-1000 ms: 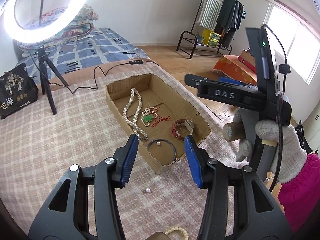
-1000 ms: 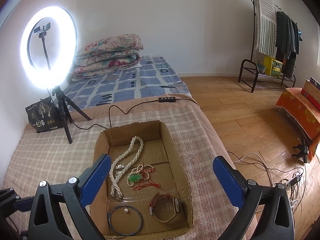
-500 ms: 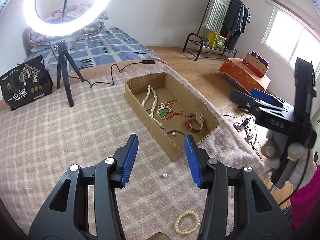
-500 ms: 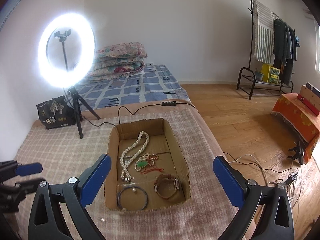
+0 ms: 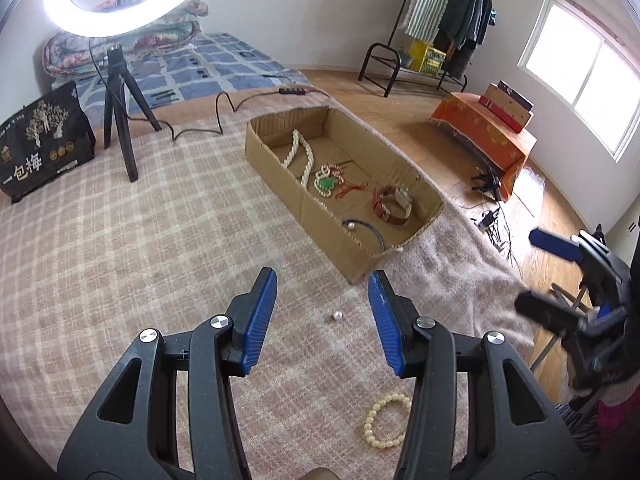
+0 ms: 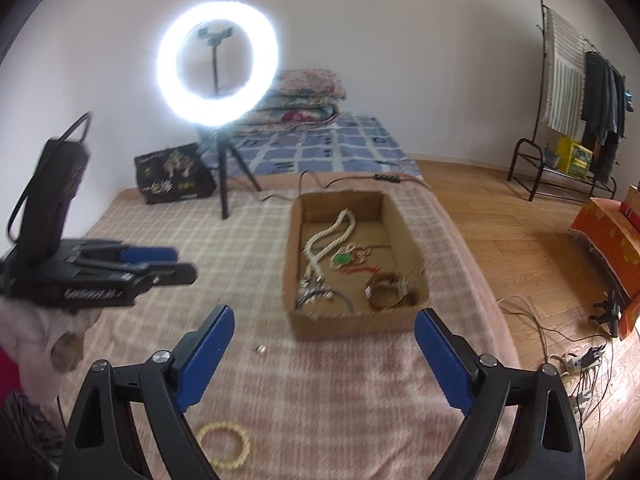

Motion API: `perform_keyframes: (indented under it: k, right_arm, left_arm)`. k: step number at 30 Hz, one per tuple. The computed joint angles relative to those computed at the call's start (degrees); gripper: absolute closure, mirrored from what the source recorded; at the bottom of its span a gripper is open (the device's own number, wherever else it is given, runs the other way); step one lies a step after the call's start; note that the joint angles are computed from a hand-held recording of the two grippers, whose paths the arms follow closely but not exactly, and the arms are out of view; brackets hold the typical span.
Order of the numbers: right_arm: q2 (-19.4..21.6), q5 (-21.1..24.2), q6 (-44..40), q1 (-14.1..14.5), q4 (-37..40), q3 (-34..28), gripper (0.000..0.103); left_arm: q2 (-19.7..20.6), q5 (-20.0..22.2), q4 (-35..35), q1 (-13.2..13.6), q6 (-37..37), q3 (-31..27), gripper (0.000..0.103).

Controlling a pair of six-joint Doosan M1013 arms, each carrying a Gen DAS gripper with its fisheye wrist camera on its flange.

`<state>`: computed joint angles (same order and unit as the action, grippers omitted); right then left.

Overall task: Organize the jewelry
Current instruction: 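Move the right tool to the pale yellow bead bracelet while the left tool approaches another pearl bead, then close the right tool on the bead bracelet while the left tool closes on the pearl bead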

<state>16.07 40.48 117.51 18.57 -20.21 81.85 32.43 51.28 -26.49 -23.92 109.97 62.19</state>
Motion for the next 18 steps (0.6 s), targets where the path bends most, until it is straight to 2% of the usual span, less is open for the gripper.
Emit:
perform_keyframes:
  k: [6, 8, 14, 18]
  right_arm:
    - [0.74, 2.54, -11.86, 0.62, 10.63, 2.01, 0.033]
    - [1.42, 4.35, -15.57, 0.67, 14.04, 2.34, 0.043]
    - [2.51, 7.18, -19.91, 0.7, 19.53, 3.8, 0.05]
    - [2.82, 7.71, -20.03, 0.58, 21.7, 4.54, 0.056]
  left_arm:
    - [0.77, 2.0, -0.33, 0.11, 1.36, 0.3, 0.055]
    - [0.96, 2.56, -0.44, 0.02, 2.15, 0.39, 0.055]
    - [1.44, 4.08, -0.16, -0.61, 4.58, 1.09, 0.055]
    - [1.99, 5.5, 0.43, -1.34, 6.02, 1.18, 0.061]
